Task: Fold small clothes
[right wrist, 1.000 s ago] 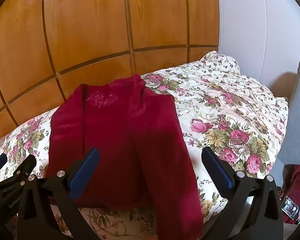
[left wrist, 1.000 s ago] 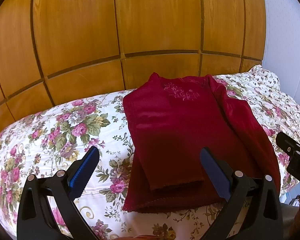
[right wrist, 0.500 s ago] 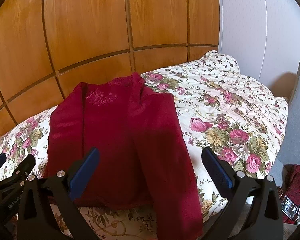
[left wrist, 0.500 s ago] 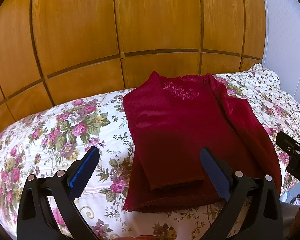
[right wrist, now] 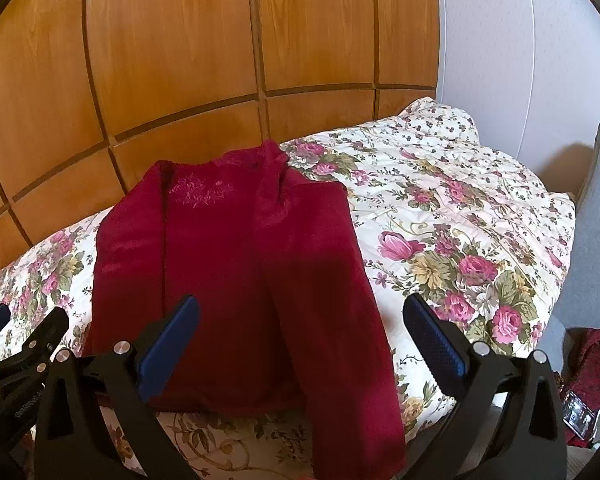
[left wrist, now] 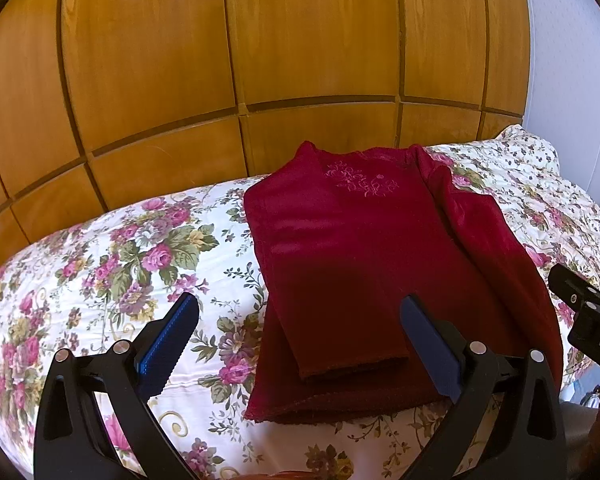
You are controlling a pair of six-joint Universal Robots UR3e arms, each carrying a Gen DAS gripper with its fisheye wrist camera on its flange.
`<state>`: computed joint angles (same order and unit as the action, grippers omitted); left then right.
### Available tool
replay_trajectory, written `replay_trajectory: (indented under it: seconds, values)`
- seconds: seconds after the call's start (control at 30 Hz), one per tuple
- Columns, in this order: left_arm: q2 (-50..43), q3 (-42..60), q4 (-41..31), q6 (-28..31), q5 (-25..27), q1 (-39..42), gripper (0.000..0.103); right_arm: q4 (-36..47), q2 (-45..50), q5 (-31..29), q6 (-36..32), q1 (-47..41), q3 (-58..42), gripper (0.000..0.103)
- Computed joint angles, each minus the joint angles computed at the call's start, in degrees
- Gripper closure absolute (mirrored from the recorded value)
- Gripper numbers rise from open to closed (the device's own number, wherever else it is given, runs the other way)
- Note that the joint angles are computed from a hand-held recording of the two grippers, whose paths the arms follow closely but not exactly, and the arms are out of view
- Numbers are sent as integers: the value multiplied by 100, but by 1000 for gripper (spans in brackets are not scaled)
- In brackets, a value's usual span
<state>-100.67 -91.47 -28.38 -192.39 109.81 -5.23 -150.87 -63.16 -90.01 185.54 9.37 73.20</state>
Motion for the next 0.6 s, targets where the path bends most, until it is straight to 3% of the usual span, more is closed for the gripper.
replay_trajectory:
  seconds: [0.6]
  values:
    - [-78, 14, -63, 31, -28, -79, 3, 111, 10, 22, 56, -15, -45, 2]
